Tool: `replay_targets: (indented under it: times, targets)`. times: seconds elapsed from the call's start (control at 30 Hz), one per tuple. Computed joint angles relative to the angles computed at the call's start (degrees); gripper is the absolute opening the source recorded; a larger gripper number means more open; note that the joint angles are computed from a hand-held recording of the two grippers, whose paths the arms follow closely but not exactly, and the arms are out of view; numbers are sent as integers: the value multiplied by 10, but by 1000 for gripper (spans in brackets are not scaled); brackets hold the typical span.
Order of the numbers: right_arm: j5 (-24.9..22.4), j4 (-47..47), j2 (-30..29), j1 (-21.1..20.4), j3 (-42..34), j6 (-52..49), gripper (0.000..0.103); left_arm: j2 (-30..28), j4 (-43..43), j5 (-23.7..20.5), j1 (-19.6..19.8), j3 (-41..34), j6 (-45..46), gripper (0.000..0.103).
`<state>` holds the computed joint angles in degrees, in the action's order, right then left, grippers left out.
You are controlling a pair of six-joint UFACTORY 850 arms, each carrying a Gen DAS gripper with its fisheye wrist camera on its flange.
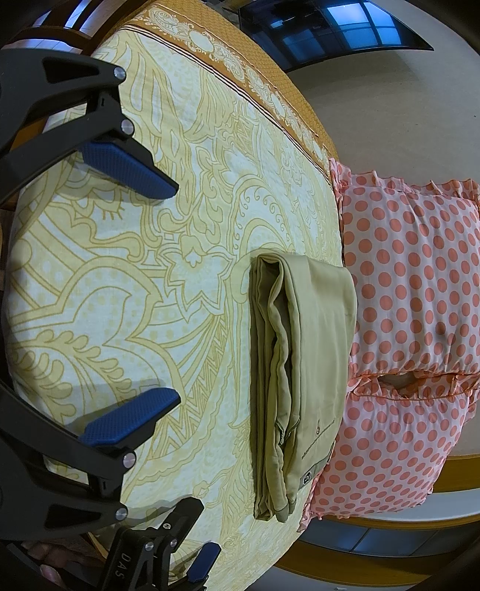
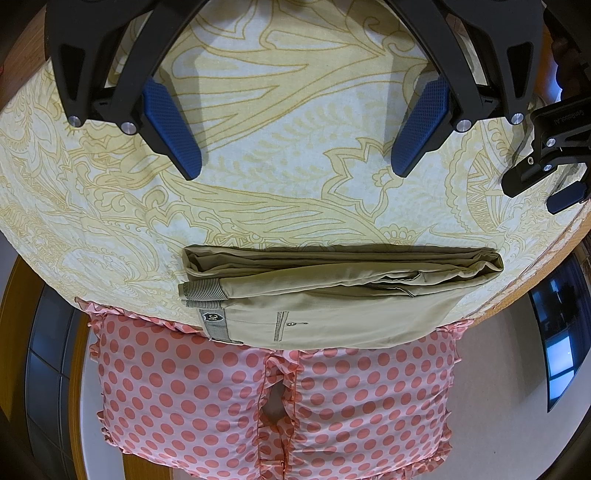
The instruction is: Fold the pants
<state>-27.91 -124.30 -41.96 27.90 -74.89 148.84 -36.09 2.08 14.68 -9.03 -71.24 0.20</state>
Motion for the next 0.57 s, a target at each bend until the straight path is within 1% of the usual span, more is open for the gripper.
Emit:
replay_targets:
  times: [0.23,0.57]
  targets:
    - [0,-1,0,0,1,1,102,-1,8,3,0,0,-7,101]
    - [0,-1,0,0,0,1,102,0,-5,6,-2,2,4,101]
